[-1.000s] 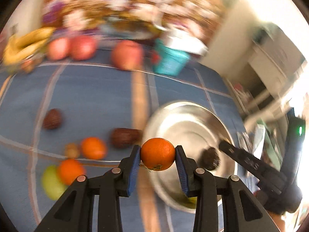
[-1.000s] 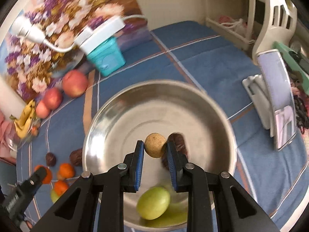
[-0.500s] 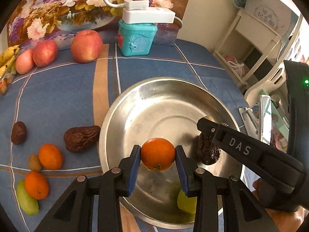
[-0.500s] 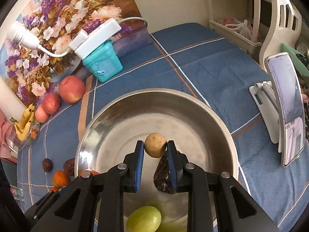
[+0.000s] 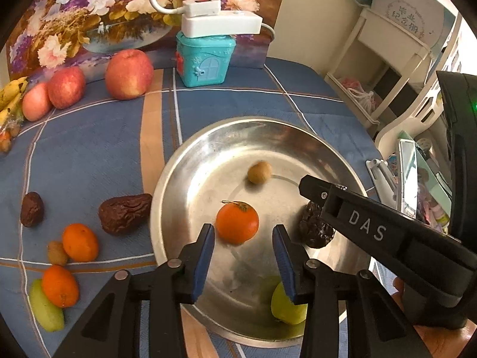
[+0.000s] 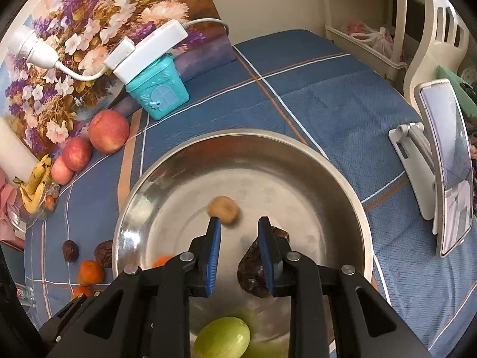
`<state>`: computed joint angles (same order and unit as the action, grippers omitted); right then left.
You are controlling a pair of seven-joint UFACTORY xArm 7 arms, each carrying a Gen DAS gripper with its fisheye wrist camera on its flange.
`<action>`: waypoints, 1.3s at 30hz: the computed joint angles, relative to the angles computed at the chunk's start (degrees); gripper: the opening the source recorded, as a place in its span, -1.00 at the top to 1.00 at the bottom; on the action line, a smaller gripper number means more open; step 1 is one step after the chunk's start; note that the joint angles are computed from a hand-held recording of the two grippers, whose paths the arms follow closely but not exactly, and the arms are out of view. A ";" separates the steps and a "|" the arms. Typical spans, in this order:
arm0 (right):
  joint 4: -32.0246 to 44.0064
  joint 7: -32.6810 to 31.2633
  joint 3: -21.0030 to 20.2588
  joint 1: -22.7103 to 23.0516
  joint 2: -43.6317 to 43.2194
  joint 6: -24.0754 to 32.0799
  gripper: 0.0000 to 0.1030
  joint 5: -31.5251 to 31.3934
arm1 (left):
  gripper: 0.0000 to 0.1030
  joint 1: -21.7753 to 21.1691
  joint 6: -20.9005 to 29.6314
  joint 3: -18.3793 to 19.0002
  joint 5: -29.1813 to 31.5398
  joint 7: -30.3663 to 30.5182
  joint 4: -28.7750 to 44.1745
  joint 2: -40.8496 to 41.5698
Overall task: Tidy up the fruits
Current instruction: 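Carry both fruits into the steel plate and open both tools, then withdraw both open tools from the plate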
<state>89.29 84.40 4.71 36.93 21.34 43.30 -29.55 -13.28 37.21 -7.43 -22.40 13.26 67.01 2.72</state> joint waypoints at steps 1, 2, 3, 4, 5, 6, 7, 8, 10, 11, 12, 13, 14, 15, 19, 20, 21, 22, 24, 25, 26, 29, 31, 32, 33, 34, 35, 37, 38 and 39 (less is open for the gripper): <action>0.31 -0.28 0.05 0.09 0.01 0.43 0.49 -0.03 | 0.14 0.02 0.13 0.09 0.51 -0.47 0.02 -0.19; 0.51 -0.54 0.08 0.13 0.02 0.72 0.49 -0.04 | 0.14 0.09 0.27 0.24 1.13 -1.10 0.08 -0.38; 0.86 -0.87 0.14 0.21 0.06 1.21 0.49 -0.04 | 0.14 0.17 0.44 0.38 1.80 -1.81 0.15 -0.55; 1.21 -1.21 0.24 0.25 0.12 1.73 0.49 0.14 | 0.14 0.28 0.83 0.59 2.96 -3.06 0.37 -0.65; 1.40 -1.43 0.31 0.27 0.13 2.08 0.49 0.32 | 0.14 0.45 1.27 0.85 4.41 -4.69 0.56 -0.78; 1.62 -1.60 0.38 0.30 0.15 2.58 0.49 0.54 | 0.14 0.68 1.60 1.14 5.73 -6.34 0.64 -0.94; 2.02 -1.90 0.53 0.32 0.22 3.60 0.49 1.07 | 0.14 0.96 1.82 1.40 6.66 -7.54 0.59 -1.11; 2.15 -2.11 0.64 0.32 0.21 4.11 0.49 1.40 | 0.14 1.25 2.17 1.66 7.89 -9.02 0.70 -1.18; 2.44 -2.72 0.95 0.21 0.24 5.01 0.50 2.36 | 0.13 2.01 3.16 2.36 11.56 -13.22 1.02 -1.26; 2.70 -3.09 1.13 0.15 0.37 5.49 0.50 2.94 | 0.11 2.39 3.48 2.61 12.84 -14.83 1.05 -1.35; 3.11 -3.49 1.30 0.19 0.56 6.14 0.50 3.48 | 0.10 2.81 3.68 2.87 13.69 -16.04 0.95 -1.49; 3.65 -4.00 1.46 0.29 0.83 6.80 0.50 3.90 | 0.06 3.41 4.02 3.30 14.54 -17.43 0.96 -1.66; 3.92 -4.34 1.52 0.40 0.94 7.08 0.50 4.14 | 0.03 3.88 4.15 3.53 14.84 -18.11 0.87 -1.86; 4.18 -4.67 1.63 0.49 1.09 7.11 0.50 4.48 | 0.00 4.38 4.13 3.79 15.13 -18.91 0.57 -2.22; 6.20 -5.74 1.84 1.44 2.07 8.19 0.31 5.32 | -0.11 6.32 4.35 4.76 15.51 -20.79 0.06 -3.33; 6.83 -5.93 1.81 1.87 2.32 8.85 0.22 5.25 | -0.14 6.66 4.32 4.85 15.78 -21.34 -0.05 -3.51; 7.78 -6.53 1.86 2.32 2.78 9.52 0.21 5.10 | -0.16 7.00 4.34 4.97 16.14 -21.91 -0.26 -3.84; 8.65 -7.07 1.87 2.78 3.20 9.97 0.21 4.92 | -0.20 7.38 4.36 5.14 16.60 -22.35 -0.57 -4.29; 10.07 -7.98 1.84 3.50 3.96 10.44 0.13 4.84 | -0.29 7.93 4.50 5.30 17.37 -22.99 -1.15 -5.11; 10.86 -8.32 1.81 3.96 4.40 10.49 -0.02 4.73 | -0.38 8.14 4.57 5.32 17.77 -23.46 -1.10 -5.12; 11.50 -8.72 1.72 4.23 4.80 10.49 -0.15 4.76 | -0.47 8.32 4.56 5.34 18.09 -23.92 -1.31 -5.35; 13.60 -10.03 1.34 5.35 6.01 11.27 -0.29 4.44 | -0.65 8.69 4.32 5.34 18.89 -24.94 -1.62 -5.63; 15.06 -10.51 0.88 6.20 6.87 12.34 -0.49 3.94 | -0.84 8.86 4.12 5.29 19.67 -25.70 -1.86 -5.75; 15.45 -10.79 0.75 6.43 7.12 12.59 -0.55 3.89 | -0.97 8.86 4.01 5.22 19.92 -25.98 -1.80 -5.65; 15.86 -11.22 0.67 6.57 7.41 12.74 -0.57 3.91 | -1.00 8.89 3.83 5.24 19.97 -25.97 -1.85 -5.64; 16.20 -11.49 0.56 6.77 7.67 12.83 -0.59 3.87 | -1.00 8.91 3.61 5.23 20.12 -26.06 -1.96 -5.71; 16.52 -11.63 0.41 6.99 7.90 12.97 -0.62 3.78 | -1.00 8.94 3.50 5.19 20.59 -26.38 -2.07 -5.78; 17.18 -12.10 0.21 7.33 8.42 13.46 -0.63 3.71 | -1.00 9.00 3.35 5.12 21.62 -27.04 -2.14 -5.75; 17.53 -12.27 0.10 7.49 8.69 13.72 -0.64 3.68 | -1.00 9.03 3.37 5.07 22.31 -27.56 -2.16 -5.73; 17.94 -12.45 0.00 7.66 8.98 14.08 -0.65 3.67 | -1.00 9.05 3.41 5.08 22.66 -27.79 -2.14 -5.69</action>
